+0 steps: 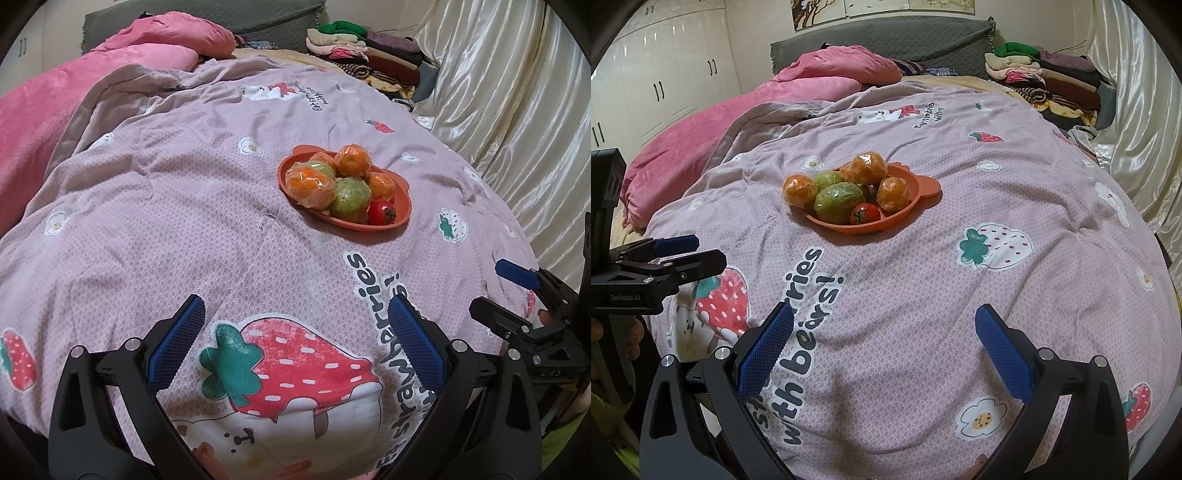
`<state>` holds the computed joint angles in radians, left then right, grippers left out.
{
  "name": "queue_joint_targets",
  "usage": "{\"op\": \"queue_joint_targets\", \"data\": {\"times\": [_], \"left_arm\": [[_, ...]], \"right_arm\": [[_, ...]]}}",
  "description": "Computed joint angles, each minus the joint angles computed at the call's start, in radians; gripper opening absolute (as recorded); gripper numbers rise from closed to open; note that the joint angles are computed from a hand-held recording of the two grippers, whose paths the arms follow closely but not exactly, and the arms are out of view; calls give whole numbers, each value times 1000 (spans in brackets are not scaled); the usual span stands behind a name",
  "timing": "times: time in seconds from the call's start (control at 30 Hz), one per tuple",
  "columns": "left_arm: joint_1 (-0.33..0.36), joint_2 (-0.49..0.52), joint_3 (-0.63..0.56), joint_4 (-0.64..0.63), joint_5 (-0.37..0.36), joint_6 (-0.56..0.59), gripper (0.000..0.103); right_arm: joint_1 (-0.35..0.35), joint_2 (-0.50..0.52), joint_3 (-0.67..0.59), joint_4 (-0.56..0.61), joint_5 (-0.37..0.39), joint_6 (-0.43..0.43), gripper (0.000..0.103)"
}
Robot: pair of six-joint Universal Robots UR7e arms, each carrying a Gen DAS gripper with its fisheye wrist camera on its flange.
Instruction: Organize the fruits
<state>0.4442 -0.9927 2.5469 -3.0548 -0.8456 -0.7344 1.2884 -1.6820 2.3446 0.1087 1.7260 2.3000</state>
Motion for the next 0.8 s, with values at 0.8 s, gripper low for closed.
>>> {"op": "queue_joint_targets", "data": {"times": [0.8], "left_arm": [[-9, -5, -3, 12, -4, -5, 93]], "right_arm": [[-3, -3, 4, -6, 0, -1, 98]]}}
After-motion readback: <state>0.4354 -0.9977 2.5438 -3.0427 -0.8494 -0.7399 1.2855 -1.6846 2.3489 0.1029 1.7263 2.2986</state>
